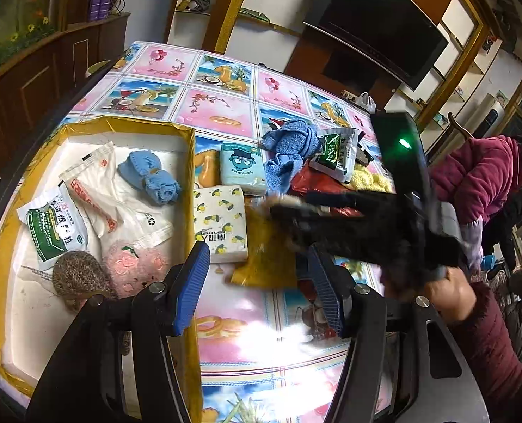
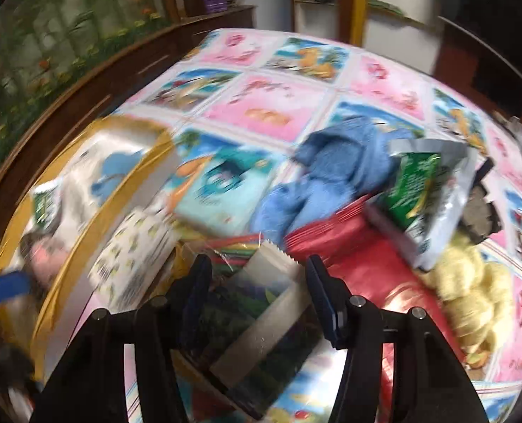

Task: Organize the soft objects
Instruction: 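Move both grippers back toward the remaining items on the table, then grasp the white leaf-print packet with the left gripper while the right gripper grasps the yellow towel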

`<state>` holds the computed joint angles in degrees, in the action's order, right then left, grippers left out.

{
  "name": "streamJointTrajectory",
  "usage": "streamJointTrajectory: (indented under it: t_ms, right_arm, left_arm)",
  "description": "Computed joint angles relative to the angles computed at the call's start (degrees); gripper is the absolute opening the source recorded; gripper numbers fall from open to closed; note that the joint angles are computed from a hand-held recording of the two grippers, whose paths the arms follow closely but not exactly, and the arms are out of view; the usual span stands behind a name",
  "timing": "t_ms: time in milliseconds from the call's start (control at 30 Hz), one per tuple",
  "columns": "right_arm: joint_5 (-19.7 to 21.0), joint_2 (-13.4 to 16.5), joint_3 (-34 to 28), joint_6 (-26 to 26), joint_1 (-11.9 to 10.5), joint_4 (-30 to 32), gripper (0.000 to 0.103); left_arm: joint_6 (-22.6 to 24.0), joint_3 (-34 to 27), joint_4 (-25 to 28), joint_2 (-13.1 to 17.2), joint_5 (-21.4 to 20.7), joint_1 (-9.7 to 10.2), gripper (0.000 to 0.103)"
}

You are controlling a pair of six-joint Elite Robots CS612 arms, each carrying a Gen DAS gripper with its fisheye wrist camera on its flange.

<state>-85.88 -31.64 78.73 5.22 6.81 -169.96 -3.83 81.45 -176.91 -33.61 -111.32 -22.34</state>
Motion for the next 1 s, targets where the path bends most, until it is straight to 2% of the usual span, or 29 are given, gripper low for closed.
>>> streamJointTrajectory:
  t_ms: [133, 200, 267, 400, 533, 633, 700, 867, 1000]
  right_arm:
    - [15.4, -2.5, 4.5, -6.4, -1.7, 2.5, 0.055]
    - [17.8, -3.7, 7.2, -6.2, -2.3, -0.2, 0.055]
    - [16.5, -5.0, 10.2, -2.9, -3.0, -5.1, 0.055]
    - [7.0, -7.0, 14.9, 2.0, -3.7, -11.6, 0.056]
    - [5.1, -7.8, 18.1, 5.6, -4.9, -15.3, 0.056]
    - [2.6, -8.1, 19.6, 7.6, -5.5, -18.2, 0.056]
    - [1.5, -7.9, 19.9, 8.7, -5.9, -19.4, 0.056]
    - [-0.9, -7.7, 19.9, 9.8, -6.3, -19.2, 0.057]
    - [-3.2, -7.2, 19.7, 11.2, -6.8, -21.3, 0.057]
  left_arm:
    - [0.8, -0.8, 0.9, 0.6, -0.6, -0.24, 0.058]
    - [1.4, -0.8, 1.7, 0.7, -0.9, -0.56, 0.058]
    - [2.9, -0.6, 2.7, 0.7, -1.6, -1.0, 0.058]
    - [6.6, 0.8, 3.8, 0.1, -1.4, -2.27, 0.058]
    - [11.2, 2.1, 3.7, 0.0, 2.9, -4.52, 0.058]
    - [12.4, 1.9, 2.4, 0.5, 8.7, -6.31, 0.058]
    - [12.5, 0.9, 2.7, 1.0, 11.0, -7.01, 0.058]
    - [11.5, -3.5, 6.6, 3.2, 13.5, -8.02, 0.058]
    - [12.3, -6.2, 11.0, 4.4, 11.5, -8.26, 0.058]
